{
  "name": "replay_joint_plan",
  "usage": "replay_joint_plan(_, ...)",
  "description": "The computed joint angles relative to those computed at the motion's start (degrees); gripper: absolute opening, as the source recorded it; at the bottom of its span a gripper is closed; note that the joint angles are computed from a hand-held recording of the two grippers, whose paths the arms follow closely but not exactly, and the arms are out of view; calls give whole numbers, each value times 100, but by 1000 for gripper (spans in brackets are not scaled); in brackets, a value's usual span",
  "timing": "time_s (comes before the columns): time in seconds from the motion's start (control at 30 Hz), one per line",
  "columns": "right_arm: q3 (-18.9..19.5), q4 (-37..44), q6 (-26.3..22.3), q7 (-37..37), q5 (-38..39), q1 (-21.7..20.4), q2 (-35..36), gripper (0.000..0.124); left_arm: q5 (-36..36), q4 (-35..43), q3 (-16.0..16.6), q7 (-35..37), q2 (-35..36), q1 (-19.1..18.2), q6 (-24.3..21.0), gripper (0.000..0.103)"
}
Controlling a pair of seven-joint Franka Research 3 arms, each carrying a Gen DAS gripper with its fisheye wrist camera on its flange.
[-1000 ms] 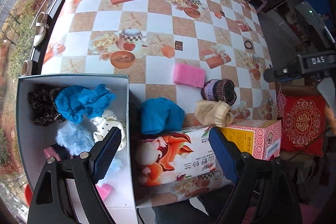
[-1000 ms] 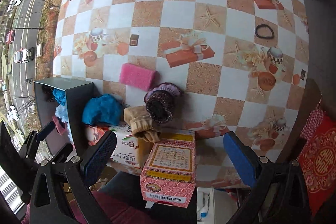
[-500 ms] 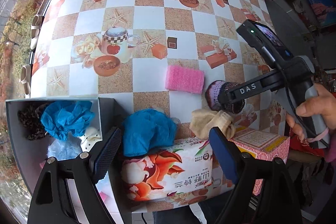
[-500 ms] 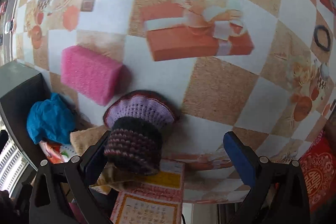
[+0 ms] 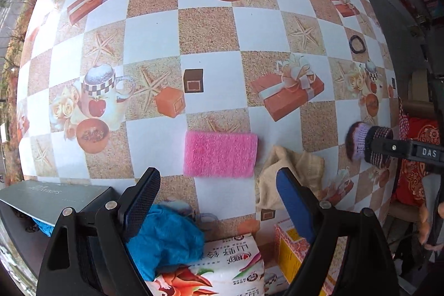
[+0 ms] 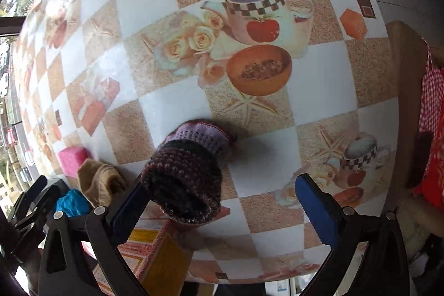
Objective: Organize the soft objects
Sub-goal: 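Grasp the pink sponge with the left tool while the right tool grasps the knit hat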
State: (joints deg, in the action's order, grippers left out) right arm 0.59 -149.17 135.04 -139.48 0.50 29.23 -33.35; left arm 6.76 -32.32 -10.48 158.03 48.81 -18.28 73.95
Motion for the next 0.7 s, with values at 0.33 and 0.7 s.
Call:
replay_joint_plan(0.33,-73,164,502,-401,28,-43,595,102,192,-2231,-155,-443,-992,175,1423,88)
replay_joint_plan(0.7,-36,982,-170,-905,372,-144,1434,103,478,-3504,-234,-552,-1474,304,2464,89)
